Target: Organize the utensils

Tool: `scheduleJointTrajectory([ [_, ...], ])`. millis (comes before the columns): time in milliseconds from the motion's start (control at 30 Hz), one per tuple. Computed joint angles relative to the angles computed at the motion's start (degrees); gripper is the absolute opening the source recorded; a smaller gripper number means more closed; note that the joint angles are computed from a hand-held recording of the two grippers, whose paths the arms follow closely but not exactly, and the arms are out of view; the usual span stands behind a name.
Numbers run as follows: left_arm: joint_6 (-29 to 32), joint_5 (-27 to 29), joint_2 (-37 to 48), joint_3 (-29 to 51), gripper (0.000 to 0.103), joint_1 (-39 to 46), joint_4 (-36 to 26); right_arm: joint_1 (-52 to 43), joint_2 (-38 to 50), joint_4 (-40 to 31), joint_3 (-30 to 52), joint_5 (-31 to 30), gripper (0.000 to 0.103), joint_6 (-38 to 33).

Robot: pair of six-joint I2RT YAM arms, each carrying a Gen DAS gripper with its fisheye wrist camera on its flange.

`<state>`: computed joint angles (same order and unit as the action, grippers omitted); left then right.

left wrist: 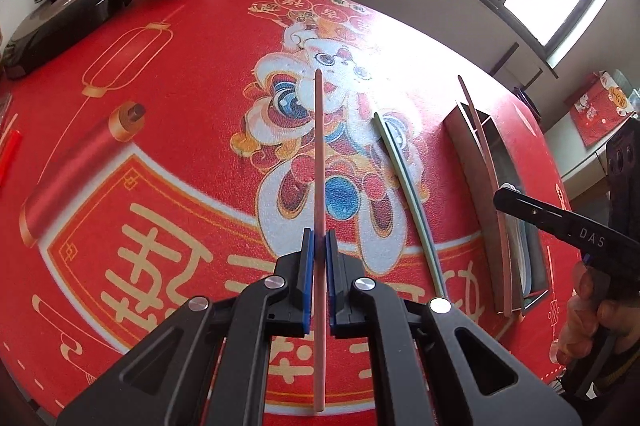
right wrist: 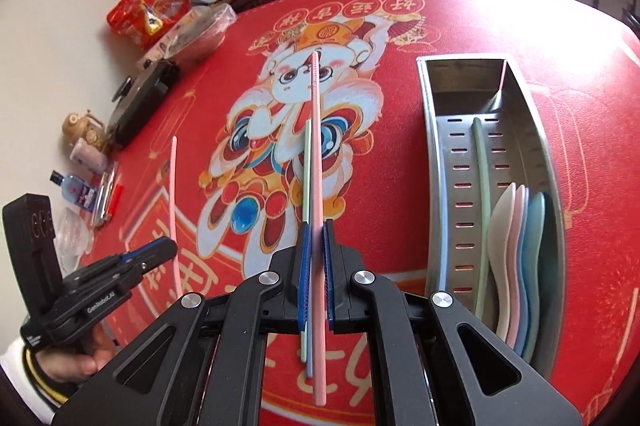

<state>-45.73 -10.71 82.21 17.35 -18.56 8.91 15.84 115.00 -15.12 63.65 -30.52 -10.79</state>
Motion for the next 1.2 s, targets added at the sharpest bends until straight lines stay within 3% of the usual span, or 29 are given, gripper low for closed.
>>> scheduleJointTrajectory([
  [167, 1.05, -0.06, 2.31, 2.75, 0.005, -1.44, -0.2, -3.13, -2.23, 1.08, -0.85, -0.82, 0.006, 0.45],
  [467, 4.87, 0.6, 17.88, 8.5, 0.005, -2.33, 3.09, -6.29, -2.61, 0.63, -1.05, -1.55, 0.006, -0.64],
  [633, 6.64, 0.43, 20.57, 9.0, 0.006, -2.13, 4.53, -7.28, -2.65, 0.64, -1.25, -2.24, 0.006, -1.09],
  [667, 6.78, 0.43, 20.52, 9.09, 0.009, -2.16, 4.3, -7.49, -2.52, 0.56, -1.15, -2.45, 0.006, -1.12],
  [733, 6.77, 0.07, 19.87, 9.16, 0.025, -2.39, 3.49, -7.78, -2.24, 0.48, -0.95, -2.75, 0.006, -1.11],
  [767, 6.5, 0.23, 19.59, 9.01, 0.041, -2.28, 3.3, -7.97, -2.11, 0.36, -0.84, -2.93, 0.006, -1.2],
  [800, 5.73, 0.02, 19.21, 9.01, 0.05, -2.28, 2.52, -8.16, -2.03, 0.22, -0.68, -3.13, 0.006, -1.27],
  [867, 4.18, -0.81, 17.94, 8.55, 0.053, -2.26, 1.56, -8.39, -1.91, 0.12, -0.51, -3.59, 0.006, -1.3],
  [967, 1.82, -2.95, 15.97, 8.43, 0.071, -2.72, -1.62, -8.74, -1.75, -0.07, -0.39, -4.33, 0.006, -1.41],
  [1200, 5.65, -5.77, 15.98, 10.03, 0.075, -4.75, -5.09, -8.73, -1.74, -0.57, -0.27, -5.33, 0.006, -2.01],
])
